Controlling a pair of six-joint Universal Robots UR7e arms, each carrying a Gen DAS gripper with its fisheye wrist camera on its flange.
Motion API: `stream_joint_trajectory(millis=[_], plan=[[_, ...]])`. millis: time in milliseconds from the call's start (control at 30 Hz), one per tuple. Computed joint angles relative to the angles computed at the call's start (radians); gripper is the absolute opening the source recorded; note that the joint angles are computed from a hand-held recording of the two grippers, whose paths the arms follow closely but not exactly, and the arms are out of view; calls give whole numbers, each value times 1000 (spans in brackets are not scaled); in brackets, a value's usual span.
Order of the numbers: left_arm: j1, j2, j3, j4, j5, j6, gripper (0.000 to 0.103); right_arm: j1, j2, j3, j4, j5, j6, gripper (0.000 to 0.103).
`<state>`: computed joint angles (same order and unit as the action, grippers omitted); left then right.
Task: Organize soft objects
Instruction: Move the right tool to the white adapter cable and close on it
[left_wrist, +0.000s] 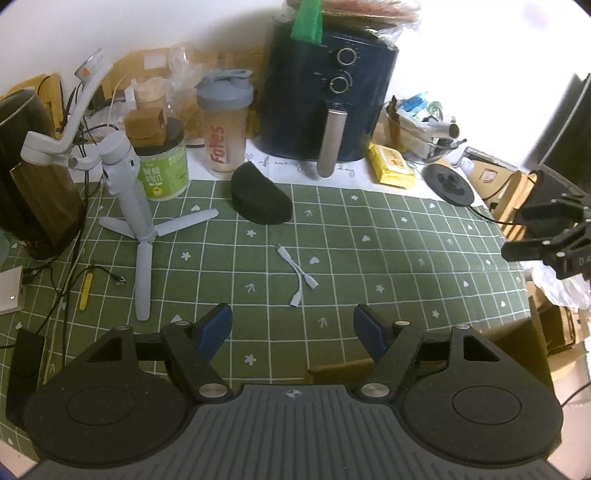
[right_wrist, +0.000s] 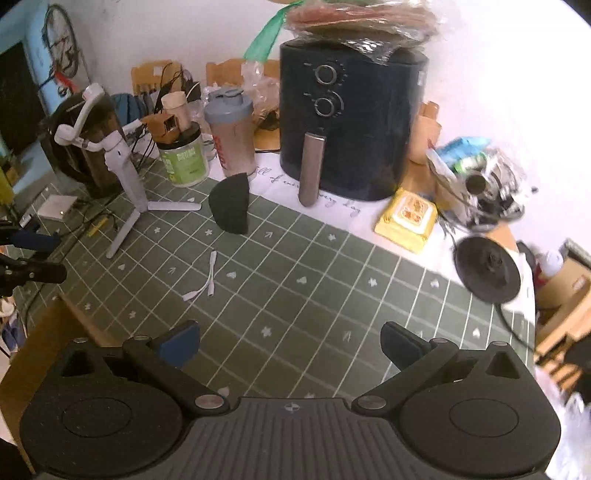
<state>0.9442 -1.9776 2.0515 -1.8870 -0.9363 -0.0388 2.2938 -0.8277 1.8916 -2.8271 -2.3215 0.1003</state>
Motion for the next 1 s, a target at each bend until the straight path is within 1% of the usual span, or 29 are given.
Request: stream_joint_trajectory(millis=[100, 267, 433, 600, 733, 900, 1000], plan=[[25, 22, -9, -25, -10, 20, 72, -19, 41, -45, -9, 0, -76, 103], [56, 48, -13, -56, -8, 46, 72, -69, 106, -143, 37, 70, -182, 103], [85, 68, -24, -66, -20, 57, 72, -117, 187, -245, 69, 152, -242, 103], [114, 81, -40, -63, -36, 60, 72, -138, 268, -330, 134, 207, -299, 102], [134, 86, -50, -61, -46, 48, 72, -152, 332, -395, 189, 226, -317, 91], [153, 87, -58, -53, -45, 40, 72, -168, 399, -471, 236, 254, -310, 85], [165, 91, -65, -47, -45, 27, 72, -174, 441, -517, 273, 259, -324, 78]])
